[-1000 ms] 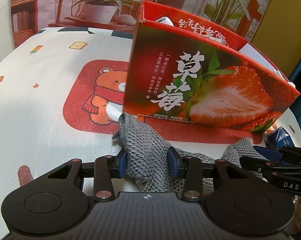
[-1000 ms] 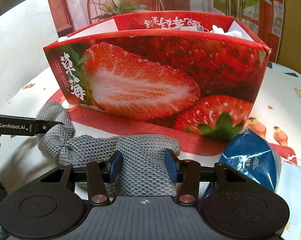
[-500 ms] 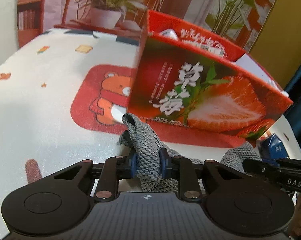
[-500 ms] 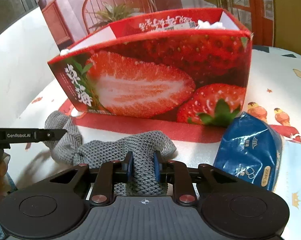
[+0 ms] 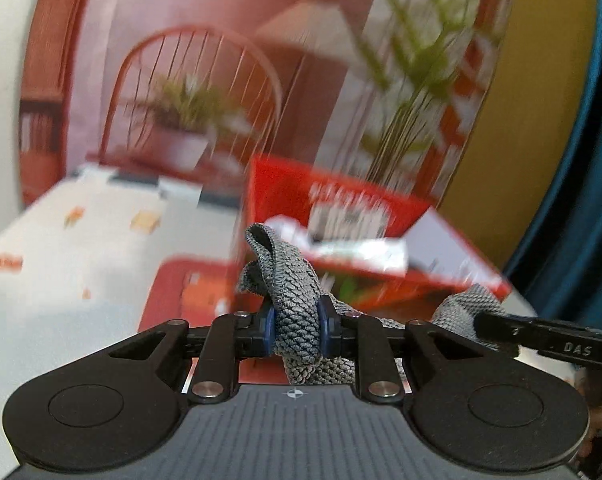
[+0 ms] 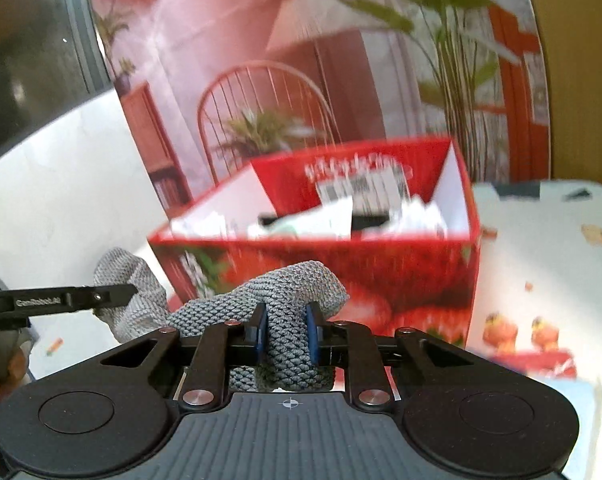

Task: Organize soft objects
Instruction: 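Lift the grey knit cloth with both grippers over the box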

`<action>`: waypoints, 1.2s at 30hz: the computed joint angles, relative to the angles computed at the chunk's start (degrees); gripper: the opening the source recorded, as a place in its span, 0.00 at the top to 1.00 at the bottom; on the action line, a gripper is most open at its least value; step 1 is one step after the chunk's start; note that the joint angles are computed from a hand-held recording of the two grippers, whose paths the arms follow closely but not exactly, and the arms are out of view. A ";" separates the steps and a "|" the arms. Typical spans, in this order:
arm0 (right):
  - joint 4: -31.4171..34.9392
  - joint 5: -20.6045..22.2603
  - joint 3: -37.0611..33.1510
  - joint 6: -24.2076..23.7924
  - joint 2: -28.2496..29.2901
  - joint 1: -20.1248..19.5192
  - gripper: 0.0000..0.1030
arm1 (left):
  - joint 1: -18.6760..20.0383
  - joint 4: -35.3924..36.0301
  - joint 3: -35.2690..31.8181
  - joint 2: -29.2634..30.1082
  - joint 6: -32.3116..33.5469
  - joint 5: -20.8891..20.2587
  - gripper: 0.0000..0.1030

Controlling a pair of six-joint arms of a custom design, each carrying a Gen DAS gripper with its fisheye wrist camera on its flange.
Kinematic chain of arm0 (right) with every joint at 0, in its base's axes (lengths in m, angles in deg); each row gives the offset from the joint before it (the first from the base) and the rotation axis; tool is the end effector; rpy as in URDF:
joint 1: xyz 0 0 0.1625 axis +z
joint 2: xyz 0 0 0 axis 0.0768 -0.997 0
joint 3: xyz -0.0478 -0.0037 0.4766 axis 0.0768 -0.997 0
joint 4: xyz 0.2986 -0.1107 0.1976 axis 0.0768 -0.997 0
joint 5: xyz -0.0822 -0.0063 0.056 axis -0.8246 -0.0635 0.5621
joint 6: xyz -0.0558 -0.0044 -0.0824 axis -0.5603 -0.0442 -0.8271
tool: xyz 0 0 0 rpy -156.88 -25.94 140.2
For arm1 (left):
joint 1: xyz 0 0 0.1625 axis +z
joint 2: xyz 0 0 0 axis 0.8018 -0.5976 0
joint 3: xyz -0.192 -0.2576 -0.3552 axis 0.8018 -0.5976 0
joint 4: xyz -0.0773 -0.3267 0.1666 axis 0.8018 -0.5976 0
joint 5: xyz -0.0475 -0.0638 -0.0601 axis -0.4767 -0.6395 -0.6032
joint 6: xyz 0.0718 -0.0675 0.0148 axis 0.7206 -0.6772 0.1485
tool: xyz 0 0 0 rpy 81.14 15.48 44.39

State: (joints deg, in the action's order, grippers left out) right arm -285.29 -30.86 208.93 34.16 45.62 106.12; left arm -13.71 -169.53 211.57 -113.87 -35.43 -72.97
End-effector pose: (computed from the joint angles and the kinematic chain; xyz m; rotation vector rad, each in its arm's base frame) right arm 0.2105 -0.3275 0.1842 0.3526 -2.2711 1.4590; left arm -0.2328 -0.4258 0.2567 1.0116 2.5749 -1.0680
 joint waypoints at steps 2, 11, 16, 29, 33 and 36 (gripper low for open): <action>0.26 1.05 -0.38 -2.20 -1.97 0.58 0.83 | -0.46 -1.20 -1.07 -0.16 1.19 -0.77 0.78; 7.70 1.06 -5.83 -9.68 -9.73 2.19 0.82 | -2.51 -2.98 -7.21 2.84 4.68 -0.76 0.78; 13.68 -0.46 -9.91 -10.08 -13.30 1.92 0.82 | -2.42 -3.42 -11.37 5.67 7.41 -1.12 0.78; 27.41 -8.55 -20.37 -11.12 -13.22 -1.02 0.82 | 1.57 9.26 -22.63 13.73 11.32 2.06 0.78; 28.83 -10.01 -22.08 -11.33 -11.91 -2.34 0.82 | 2.89 13.24 -25.11 15.29 11.31 1.70 0.78; 30.29 -11.00 -22.86 -11.97 -11.19 -3.29 0.82 | 3.86 16.90 -26.94 16.11 10.67 1.19 0.78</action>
